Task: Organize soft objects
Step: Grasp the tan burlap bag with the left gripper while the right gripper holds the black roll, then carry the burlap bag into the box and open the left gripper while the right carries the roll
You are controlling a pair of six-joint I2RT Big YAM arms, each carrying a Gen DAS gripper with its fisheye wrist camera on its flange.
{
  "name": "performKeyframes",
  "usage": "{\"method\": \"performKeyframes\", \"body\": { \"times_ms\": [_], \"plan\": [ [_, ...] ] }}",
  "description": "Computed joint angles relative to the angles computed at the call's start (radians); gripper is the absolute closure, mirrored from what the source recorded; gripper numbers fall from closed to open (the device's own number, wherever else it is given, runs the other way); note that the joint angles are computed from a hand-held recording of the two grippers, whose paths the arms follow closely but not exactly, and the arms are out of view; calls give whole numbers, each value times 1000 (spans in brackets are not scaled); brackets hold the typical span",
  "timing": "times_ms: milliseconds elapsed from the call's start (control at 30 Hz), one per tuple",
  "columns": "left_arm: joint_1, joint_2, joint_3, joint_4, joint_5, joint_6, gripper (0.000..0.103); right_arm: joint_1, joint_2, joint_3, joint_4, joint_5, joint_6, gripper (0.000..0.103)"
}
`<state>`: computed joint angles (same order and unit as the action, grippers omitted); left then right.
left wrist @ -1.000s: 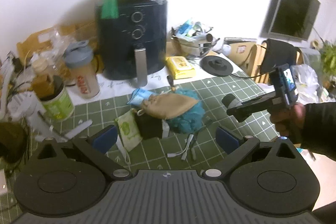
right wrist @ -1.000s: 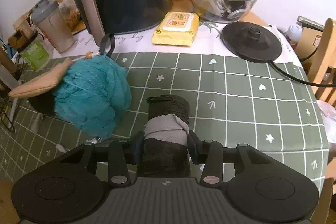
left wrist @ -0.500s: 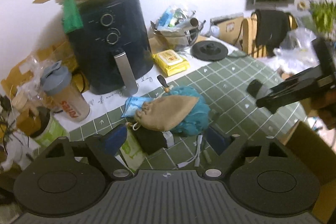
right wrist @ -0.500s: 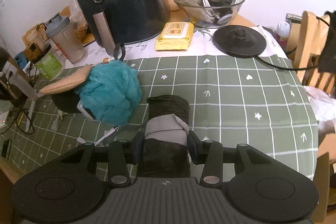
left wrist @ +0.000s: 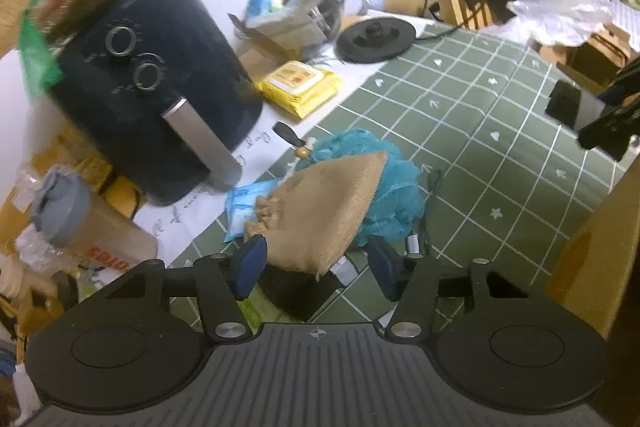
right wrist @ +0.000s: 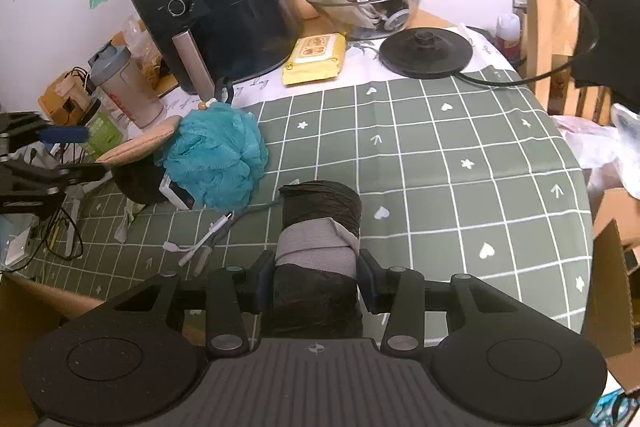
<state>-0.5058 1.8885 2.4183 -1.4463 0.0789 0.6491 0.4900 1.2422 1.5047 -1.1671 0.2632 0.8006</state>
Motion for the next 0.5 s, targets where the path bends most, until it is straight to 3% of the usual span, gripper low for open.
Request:
{"method": "performKeyframes", "body": {
  "times_ms": [167, 233, 300, 500],
  "plan": [
    [-8, 40, 25, -13, -28, 30, 72, 12, -20, -8, -14, 19, 21, 57],
    [-6, 52, 37, -17, -39, 19, 89, 16, -30, -11, -17, 28, 28, 57],
    [0, 62, 59, -21, -32, -3, 95, 20, -39, -12, -19, 37, 33, 57],
    [24, 135, 233, -73, 1, -92, 97, 19, -51, 3, -23, 55, 21, 57]
  ]
}}
